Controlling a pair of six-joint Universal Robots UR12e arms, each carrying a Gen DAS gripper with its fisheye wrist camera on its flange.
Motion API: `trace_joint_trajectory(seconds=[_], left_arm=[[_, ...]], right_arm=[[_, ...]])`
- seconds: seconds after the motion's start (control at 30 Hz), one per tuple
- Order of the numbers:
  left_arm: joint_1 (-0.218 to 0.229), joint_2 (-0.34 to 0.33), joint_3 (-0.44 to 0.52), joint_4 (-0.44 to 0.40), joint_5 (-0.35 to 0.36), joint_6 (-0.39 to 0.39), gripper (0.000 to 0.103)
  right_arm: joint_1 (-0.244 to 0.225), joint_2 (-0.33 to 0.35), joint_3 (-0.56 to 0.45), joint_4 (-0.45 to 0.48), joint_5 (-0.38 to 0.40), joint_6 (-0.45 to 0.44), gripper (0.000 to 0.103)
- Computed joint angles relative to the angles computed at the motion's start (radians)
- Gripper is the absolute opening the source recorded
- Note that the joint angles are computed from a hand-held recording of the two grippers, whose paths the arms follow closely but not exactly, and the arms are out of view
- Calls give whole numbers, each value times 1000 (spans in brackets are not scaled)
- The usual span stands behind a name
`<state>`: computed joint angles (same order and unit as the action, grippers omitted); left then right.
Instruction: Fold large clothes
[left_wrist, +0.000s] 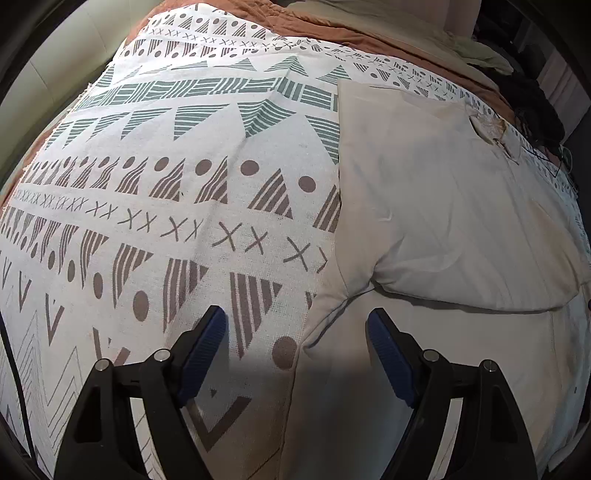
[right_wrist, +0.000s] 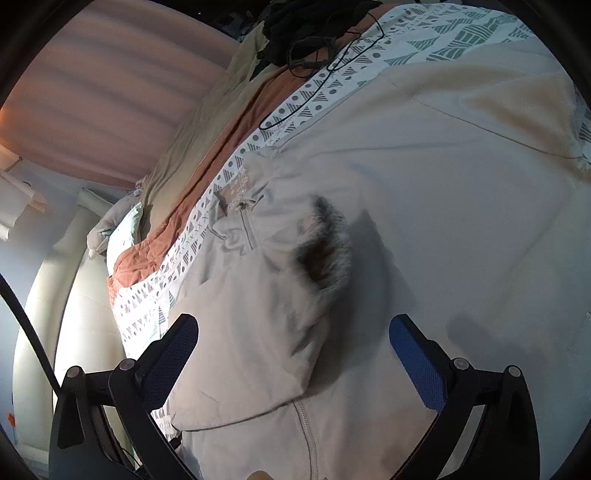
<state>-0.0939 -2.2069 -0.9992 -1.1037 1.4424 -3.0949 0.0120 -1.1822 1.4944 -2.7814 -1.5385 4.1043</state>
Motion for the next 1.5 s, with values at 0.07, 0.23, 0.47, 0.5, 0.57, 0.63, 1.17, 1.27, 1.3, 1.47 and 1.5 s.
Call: trace_joint_trajectory(seconds=[0.07,0.23,0.47,0.5,0.57,0.63,1.17,1.27,1.3,1.47,1.5], left_arm=[[-2,-5,7,-3,8,1,81],[-1,-14,14,8,23,-4,81],[6,-13,4,30,26,-38,76],[4,-13,3,32,34,-35,76],[2,-11,0,35,42,-36,76],[1,-6,-2,31,41,-39,76],[16,180,-172,155,-184,4,88],[19,221,-214,184,-239,3,98],[19,233,-226,192,-248,4,98],[20,283,-269,234,-283,-16,98],[21,291,-276,245,-287,-20,98]], right_arm=[[0,3,1,-1,19,16,103],[-19,42,-9,-37,165,65,103],[-57,96,-48,-7,227,73,22],[-59,97,-55,6,205,72,22],[-62,94,-65,40,165,63,22],[-62,86,-81,106,134,41,22],[-7,-41,-14,96,20,-153,93],[17,-99,43,84,-14,-149,93],[21,-109,53,80,-23,-156,93],[64,-200,125,89,-141,-180,93],[69,-214,136,86,-148,-185,93]])
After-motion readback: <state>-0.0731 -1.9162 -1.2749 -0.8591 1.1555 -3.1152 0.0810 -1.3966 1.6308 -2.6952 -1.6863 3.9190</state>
